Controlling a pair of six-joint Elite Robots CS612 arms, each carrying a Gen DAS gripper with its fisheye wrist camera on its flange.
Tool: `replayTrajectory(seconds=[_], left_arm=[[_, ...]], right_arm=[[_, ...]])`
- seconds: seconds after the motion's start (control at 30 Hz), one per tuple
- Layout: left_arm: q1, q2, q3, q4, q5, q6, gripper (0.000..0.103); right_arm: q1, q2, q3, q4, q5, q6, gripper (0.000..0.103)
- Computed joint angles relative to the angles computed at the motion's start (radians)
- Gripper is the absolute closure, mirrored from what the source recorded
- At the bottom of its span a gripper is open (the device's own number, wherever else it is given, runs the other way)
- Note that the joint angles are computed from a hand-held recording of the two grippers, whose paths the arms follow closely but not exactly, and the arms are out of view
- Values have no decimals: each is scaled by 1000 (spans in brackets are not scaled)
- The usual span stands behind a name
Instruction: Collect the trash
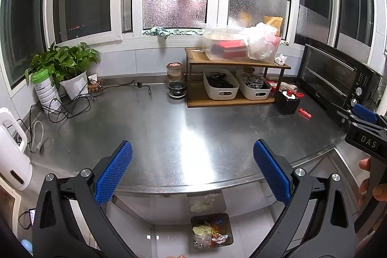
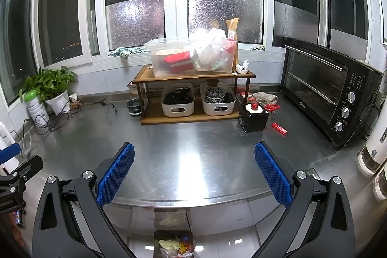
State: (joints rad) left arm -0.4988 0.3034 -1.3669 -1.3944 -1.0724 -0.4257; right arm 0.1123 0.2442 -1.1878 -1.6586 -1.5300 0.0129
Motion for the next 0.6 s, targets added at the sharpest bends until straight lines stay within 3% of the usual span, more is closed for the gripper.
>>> replayTrajectory(seconds=[0.6], left_arm=[[5, -5, 9, -7, -5, 8, 8]], right_arm=[[-3, -5, 9, -2, 7, 2, 3]])
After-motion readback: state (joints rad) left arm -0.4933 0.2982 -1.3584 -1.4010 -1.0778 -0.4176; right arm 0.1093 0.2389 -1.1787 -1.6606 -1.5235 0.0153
